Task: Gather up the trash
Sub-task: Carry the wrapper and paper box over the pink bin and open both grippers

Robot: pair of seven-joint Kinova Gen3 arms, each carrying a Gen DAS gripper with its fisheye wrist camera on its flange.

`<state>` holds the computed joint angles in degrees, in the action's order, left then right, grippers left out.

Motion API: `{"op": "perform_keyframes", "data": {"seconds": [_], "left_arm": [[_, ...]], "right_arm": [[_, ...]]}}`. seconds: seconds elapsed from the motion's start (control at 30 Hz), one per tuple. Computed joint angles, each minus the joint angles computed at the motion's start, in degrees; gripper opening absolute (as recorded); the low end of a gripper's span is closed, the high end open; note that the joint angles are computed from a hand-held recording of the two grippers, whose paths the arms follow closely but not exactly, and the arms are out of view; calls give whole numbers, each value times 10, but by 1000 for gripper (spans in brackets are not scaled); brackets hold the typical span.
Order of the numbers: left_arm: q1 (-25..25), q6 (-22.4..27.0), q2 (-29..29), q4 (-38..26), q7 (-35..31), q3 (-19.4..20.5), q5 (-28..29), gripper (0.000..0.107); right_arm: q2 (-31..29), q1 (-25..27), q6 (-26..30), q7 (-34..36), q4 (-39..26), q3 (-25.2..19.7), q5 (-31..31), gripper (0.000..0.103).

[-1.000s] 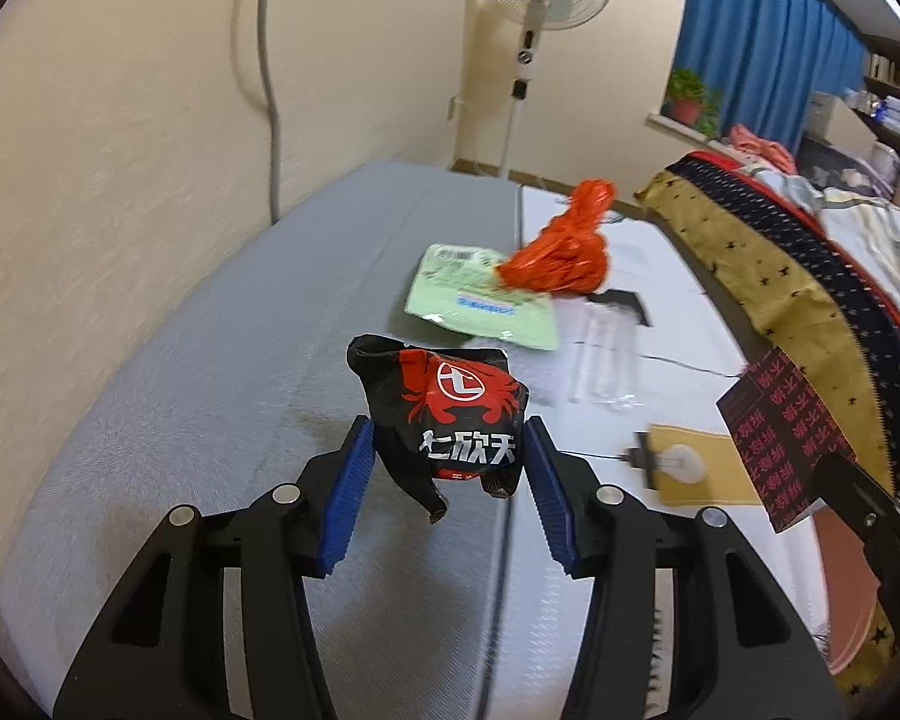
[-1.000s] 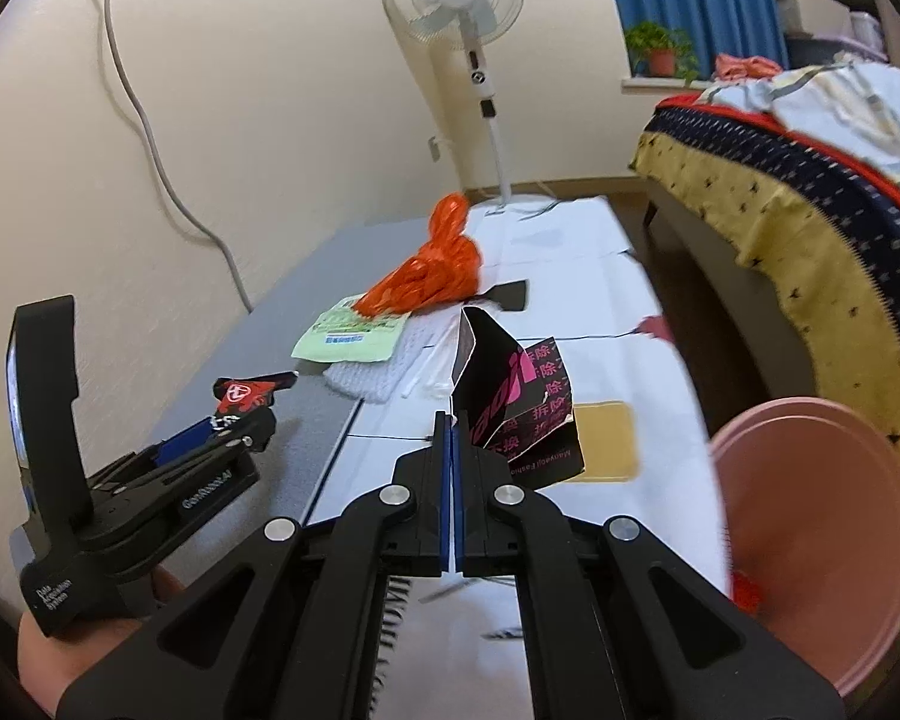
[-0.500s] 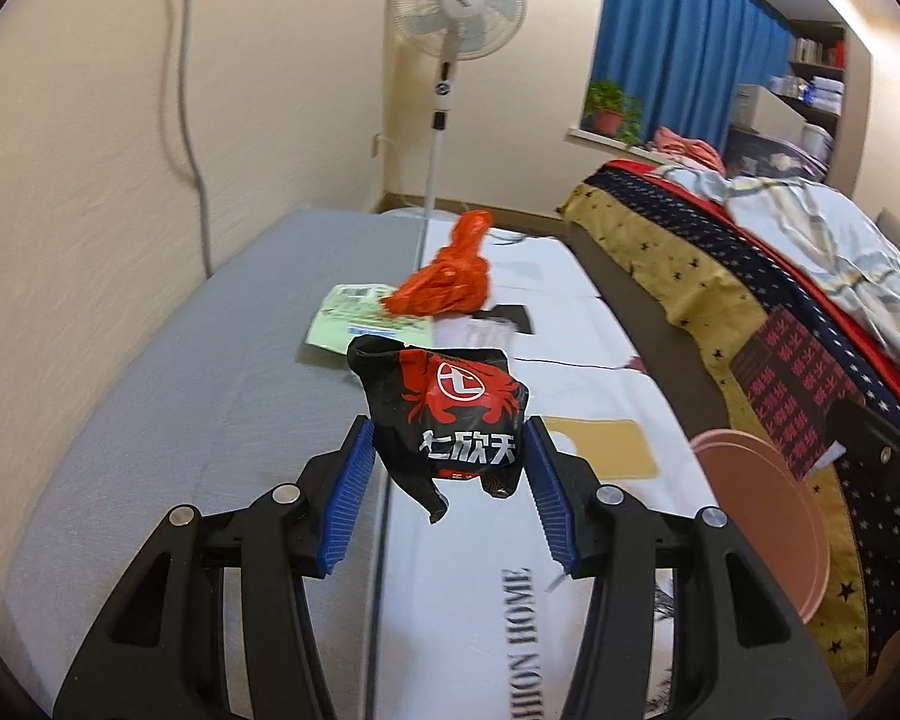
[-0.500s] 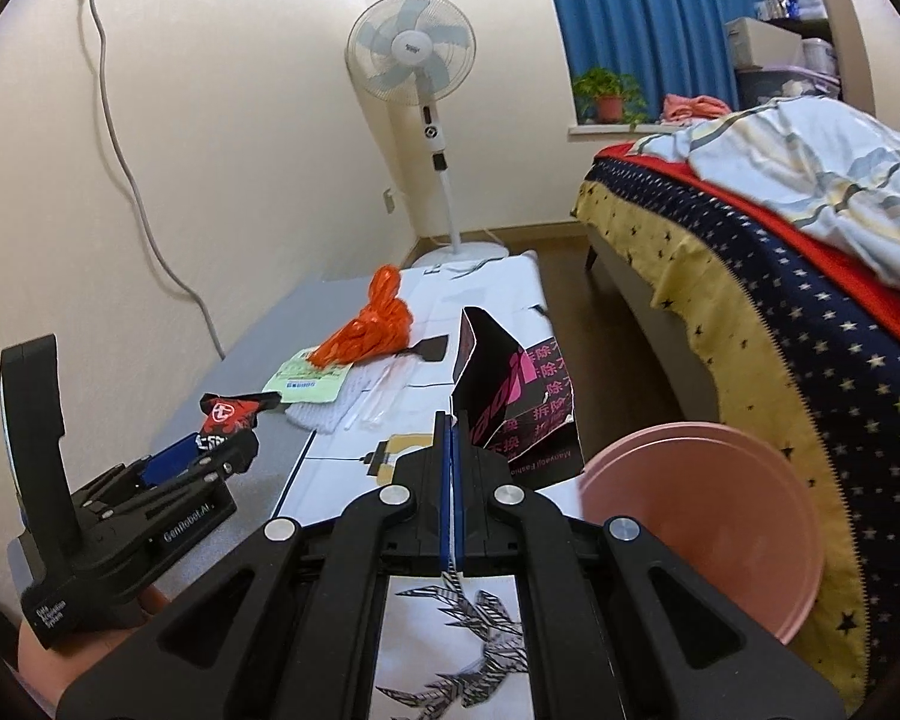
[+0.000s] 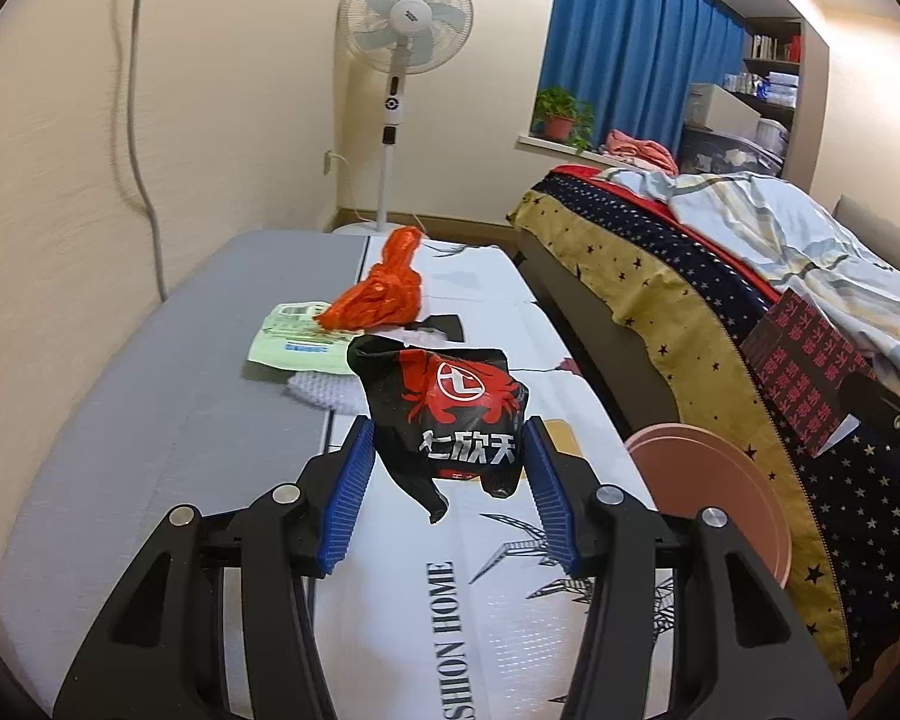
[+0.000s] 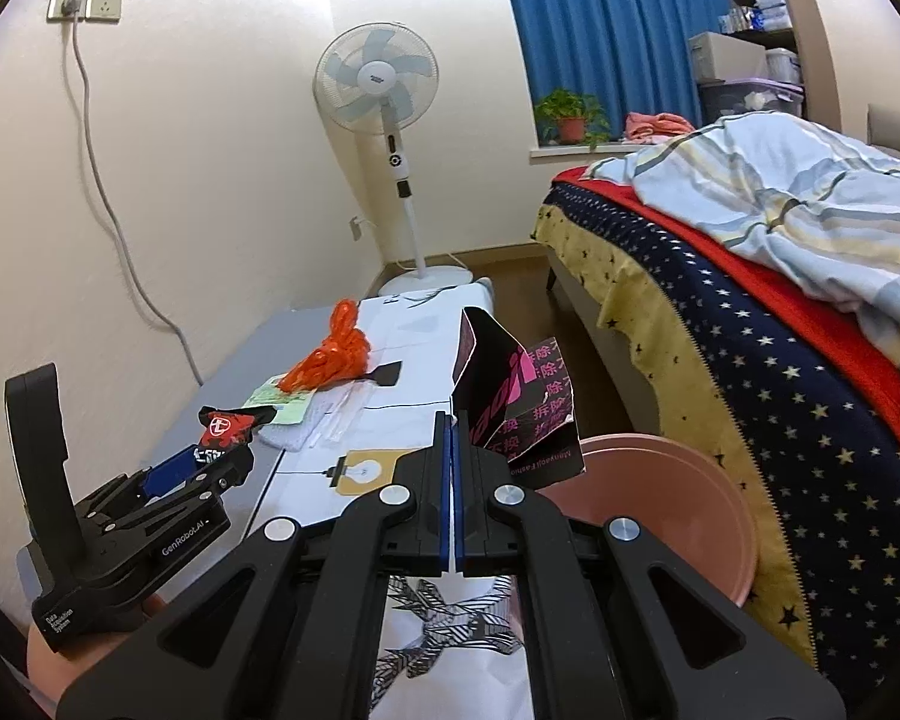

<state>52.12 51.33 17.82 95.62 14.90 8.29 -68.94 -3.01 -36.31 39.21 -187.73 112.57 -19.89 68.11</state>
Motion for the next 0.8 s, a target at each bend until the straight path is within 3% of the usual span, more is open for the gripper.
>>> {"op": "perform_keyframes", "data": {"seconds": [0.8], "left_arm": [[15,-51,31,-27,-21,-18,-8,50]], "right_arm": [[-9,28,21,-21,12,7,-8,0]]}}
